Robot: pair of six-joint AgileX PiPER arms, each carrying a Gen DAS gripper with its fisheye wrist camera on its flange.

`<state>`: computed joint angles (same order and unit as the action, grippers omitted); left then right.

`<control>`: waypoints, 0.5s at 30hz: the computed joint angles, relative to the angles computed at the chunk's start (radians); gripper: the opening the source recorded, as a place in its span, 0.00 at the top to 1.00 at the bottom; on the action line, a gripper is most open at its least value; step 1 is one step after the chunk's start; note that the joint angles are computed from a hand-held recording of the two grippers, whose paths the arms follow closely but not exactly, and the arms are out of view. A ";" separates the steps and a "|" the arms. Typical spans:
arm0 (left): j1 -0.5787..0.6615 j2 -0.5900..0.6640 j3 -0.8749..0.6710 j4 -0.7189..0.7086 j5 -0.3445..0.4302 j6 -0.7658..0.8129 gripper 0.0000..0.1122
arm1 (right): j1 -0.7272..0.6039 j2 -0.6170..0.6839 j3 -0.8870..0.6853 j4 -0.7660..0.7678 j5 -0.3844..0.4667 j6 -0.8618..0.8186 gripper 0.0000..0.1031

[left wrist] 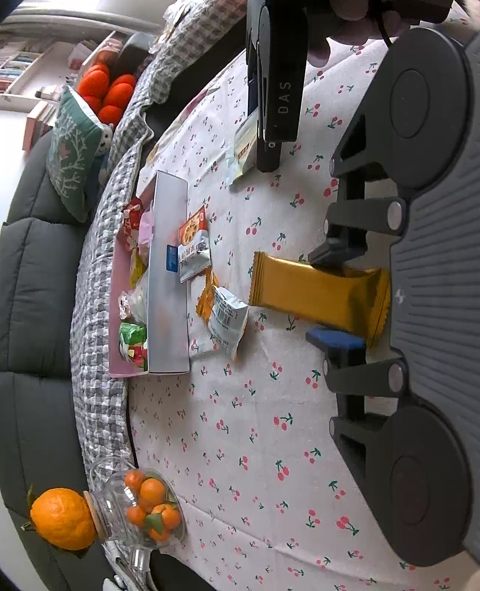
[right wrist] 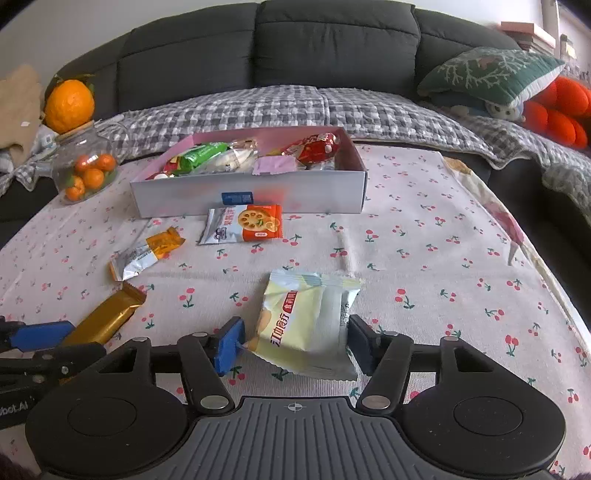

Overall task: Organize snacks
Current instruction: 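Carry the gold bar and cream bread packet into the box and open both tools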

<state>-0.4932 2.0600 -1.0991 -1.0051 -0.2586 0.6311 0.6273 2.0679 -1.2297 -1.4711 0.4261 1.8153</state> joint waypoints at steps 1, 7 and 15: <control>0.005 -0.002 -0.001 0.002 0.008 -0.005 0.73 | 0.000 0.000 -0.001 0.005 -0.001 -0.005 0.43; 0.022 -0.011 -0.017 -0.055 0.061 0.030 0.76 | -0.006 -0.020 0.000 0.044 -0.033 -0.028 0.43; 0.037 -0.016 -0.057 -0.294 0.109 0.241 0.76 | -0.011 -0.052 -0.007 0.079 -0.068 -0.057 0.43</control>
